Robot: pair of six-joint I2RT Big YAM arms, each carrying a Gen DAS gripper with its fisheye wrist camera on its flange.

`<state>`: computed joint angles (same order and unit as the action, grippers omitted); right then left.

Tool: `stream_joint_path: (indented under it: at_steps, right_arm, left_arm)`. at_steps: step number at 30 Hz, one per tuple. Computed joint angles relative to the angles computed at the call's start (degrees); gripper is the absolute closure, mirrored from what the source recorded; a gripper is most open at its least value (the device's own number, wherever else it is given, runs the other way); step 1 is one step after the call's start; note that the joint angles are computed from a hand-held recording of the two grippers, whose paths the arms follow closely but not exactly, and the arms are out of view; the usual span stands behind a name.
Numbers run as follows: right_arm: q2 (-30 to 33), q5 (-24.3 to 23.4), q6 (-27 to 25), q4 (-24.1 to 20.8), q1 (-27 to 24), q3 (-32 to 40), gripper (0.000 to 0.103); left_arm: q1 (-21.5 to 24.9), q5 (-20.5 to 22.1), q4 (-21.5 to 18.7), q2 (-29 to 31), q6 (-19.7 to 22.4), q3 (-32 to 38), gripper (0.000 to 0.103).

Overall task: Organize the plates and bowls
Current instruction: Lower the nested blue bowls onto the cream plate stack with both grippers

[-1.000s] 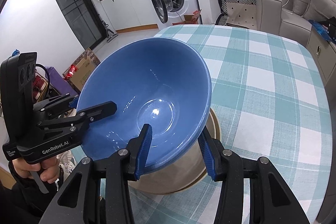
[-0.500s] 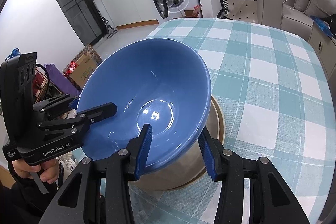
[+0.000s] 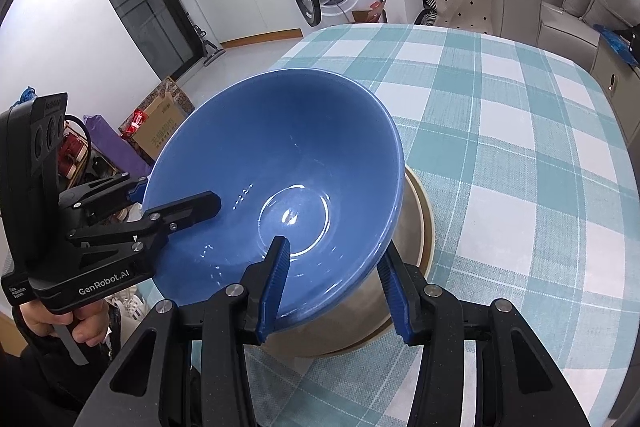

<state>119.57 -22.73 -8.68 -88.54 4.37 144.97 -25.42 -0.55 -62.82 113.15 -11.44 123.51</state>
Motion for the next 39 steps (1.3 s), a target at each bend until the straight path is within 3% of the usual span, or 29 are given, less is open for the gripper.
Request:
stream_joint_path:
  at_steps: [14, 35, 39]
  right_arm:
    - [0.9, 0.6, 0.1, -1.3, 0.0, 2.1, 0.056]
    - [-0.3, 0.8, -0.4, -0.1, 0.1, -0.1, 0.053]
    - [-1.0, 0.6, -0.4, 1.1, 0.2, -1.3, 0.039]
  left_arm:
    - [0.5, 1.7, -0.7, 0.8, 0.3, 0.7, 0.064]
    - [0.5, 2.2, 0.2, 0.6, 0.9, 0.3, 0.055]
    - [0.5, 2.9, 2.0, -0.3, 1.7, -1.2, 0.045]
